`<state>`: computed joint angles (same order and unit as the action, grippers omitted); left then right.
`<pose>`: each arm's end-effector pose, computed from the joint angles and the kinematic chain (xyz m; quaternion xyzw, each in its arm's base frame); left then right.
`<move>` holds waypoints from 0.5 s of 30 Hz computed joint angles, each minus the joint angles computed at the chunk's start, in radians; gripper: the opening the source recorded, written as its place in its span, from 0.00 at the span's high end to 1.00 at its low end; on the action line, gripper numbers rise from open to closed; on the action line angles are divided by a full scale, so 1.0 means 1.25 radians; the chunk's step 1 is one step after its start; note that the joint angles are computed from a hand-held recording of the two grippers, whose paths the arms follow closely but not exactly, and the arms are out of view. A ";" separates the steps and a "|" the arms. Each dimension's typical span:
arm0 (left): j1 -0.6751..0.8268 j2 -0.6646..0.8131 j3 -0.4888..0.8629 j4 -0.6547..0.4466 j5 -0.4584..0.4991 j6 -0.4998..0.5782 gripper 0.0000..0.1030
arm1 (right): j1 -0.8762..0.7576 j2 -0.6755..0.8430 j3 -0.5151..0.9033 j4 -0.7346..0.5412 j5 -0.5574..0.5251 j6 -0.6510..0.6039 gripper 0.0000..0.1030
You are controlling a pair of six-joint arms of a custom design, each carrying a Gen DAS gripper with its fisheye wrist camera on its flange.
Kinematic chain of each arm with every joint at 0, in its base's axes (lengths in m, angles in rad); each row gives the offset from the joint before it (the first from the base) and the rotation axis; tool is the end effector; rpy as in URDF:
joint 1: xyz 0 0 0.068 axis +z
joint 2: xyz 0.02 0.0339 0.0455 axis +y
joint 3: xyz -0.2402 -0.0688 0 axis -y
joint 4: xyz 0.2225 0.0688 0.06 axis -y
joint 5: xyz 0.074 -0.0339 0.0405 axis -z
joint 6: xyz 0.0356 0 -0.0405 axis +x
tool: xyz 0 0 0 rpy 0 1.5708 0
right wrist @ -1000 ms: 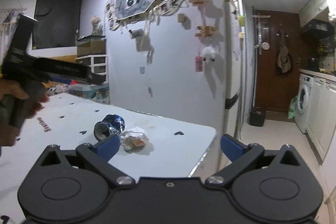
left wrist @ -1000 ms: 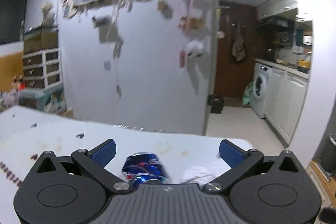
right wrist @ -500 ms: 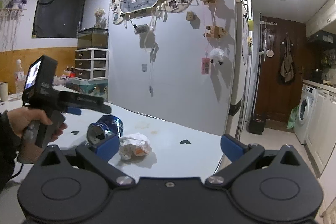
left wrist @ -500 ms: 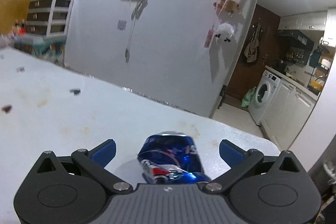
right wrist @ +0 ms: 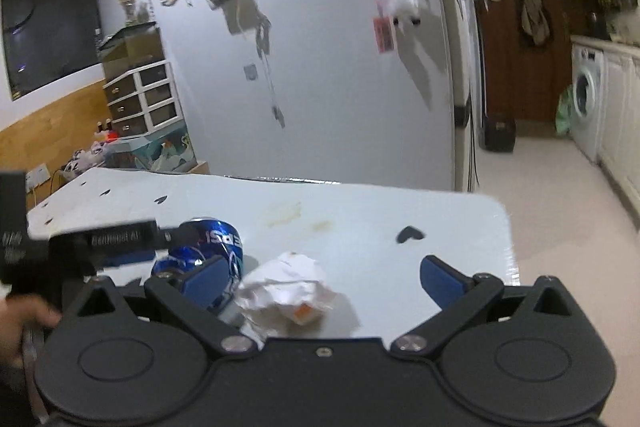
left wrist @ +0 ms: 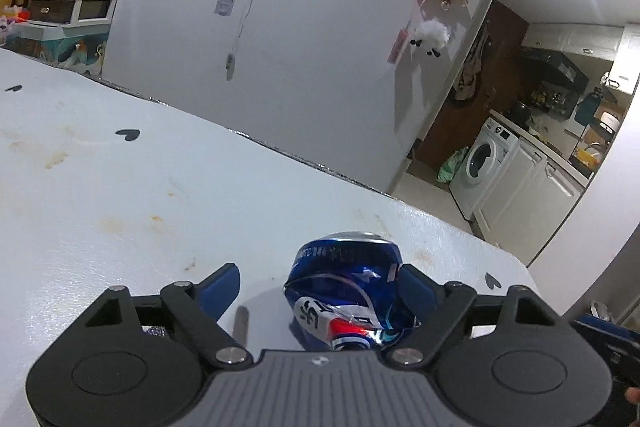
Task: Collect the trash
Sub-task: 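Grasp the blue Pepsi can with the left tool while the right tool grasps the white paper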
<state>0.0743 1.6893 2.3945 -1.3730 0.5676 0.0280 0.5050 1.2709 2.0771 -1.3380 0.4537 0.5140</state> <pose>0.2613 0.0003 0.4775 0.1021 0.8664 -0.2302 0.4312 0.1398 0.0595 0.4913 0.1155 0.8453 0.0655 0.5175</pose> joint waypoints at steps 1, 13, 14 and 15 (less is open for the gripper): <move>0.002 0.000 -0.006 0.006 0.003 0.001 0.17 | -0.002 0.014 0.001 0.008 -0.008 0.008 0.04; 0.034 0.021 -0.037 0.019 0.104 -0.043 0.27 | -0.019 0.067 -0.060 0.069 -0.075 0.098 0.54; 0.030 0.021 -0.037 0.018 0.104 -0.043 0.29 | -0.020 0.065 -0.064 0.072 -0.083 0.099 0.61; 0.026 0.024 -0.033 0.012 0.106 -0.042 0.33 | -0.023 0.064 -0.062 0.074 -0.091 0.096 0.65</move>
